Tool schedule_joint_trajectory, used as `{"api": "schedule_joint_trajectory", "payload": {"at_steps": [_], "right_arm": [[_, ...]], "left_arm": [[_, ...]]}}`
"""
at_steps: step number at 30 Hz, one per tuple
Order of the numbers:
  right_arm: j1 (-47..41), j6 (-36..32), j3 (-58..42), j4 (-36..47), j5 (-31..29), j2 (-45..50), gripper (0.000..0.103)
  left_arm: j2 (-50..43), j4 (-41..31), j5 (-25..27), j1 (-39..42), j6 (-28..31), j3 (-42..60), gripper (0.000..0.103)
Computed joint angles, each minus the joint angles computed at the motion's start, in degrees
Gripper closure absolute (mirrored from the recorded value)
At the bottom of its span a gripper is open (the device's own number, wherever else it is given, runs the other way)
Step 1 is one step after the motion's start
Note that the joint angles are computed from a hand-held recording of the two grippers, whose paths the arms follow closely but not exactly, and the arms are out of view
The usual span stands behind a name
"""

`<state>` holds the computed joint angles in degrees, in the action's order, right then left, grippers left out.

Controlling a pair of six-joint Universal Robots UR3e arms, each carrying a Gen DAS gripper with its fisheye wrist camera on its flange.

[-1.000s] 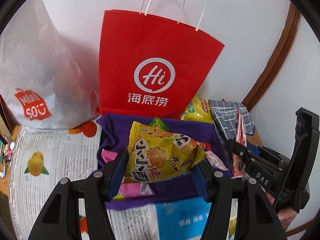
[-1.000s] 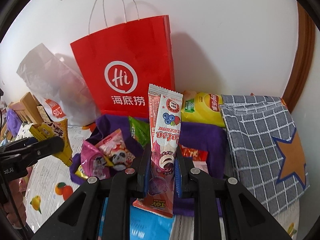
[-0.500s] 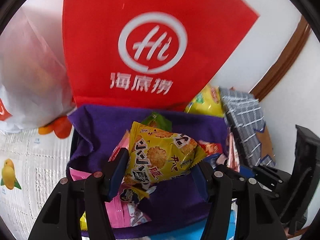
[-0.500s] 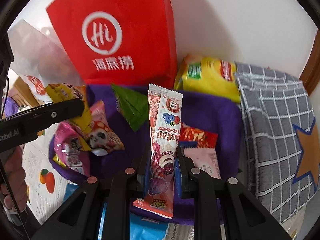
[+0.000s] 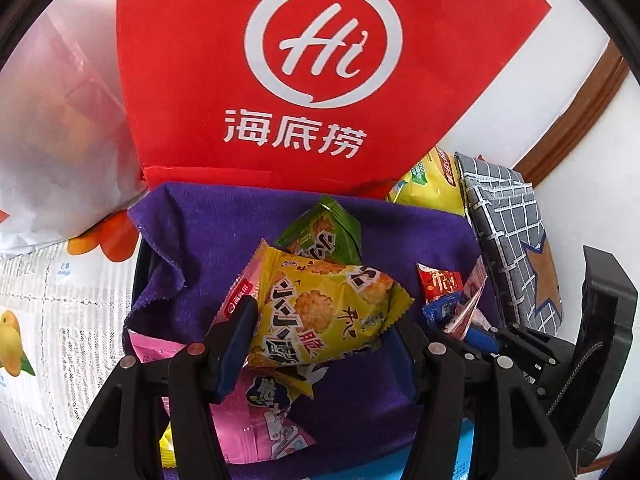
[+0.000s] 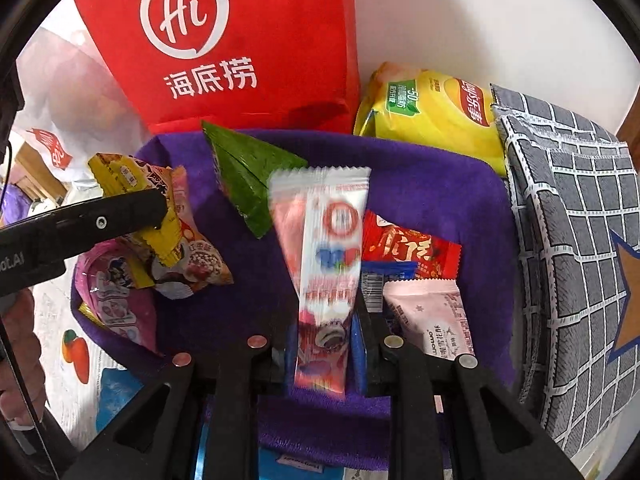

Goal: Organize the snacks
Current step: 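Lower the lollipop packet with the right tool while the left lowers the yellow bag onto the towel, then open both tools and withdraw them from the purple towel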

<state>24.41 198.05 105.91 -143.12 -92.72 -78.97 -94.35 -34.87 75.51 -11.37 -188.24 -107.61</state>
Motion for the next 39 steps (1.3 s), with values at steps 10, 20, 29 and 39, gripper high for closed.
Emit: {"api": "schedule_joint_trajectory", "payload": {"at_steps": [10,20,29,39], "right_arm": [[1.1,0.7,-1.6,-0.1,-1.2,2.1,0.075],[2.0,2.1,-2.0,2.9,-4.5,-3.6,0.053],[5.4,8.4,-2.2,8.8,-9.6,-11.7,0.047],[15.1,18.0,-3.5,21.7,-15.4,-21.3,0.047]], "left_arm": [[-0.5,0.2,-0.2,-0.2,-0.2,0.2,0.044],[0.6,-1.4,-0.5,-0.2,0.3,0.5,0.042],[5.4,-3.6,-0.1,-2.6,0.7,1.1,0.024],[17.5,-8.1,3.2,-7.0,0.1,-0.2,0.024]]}}
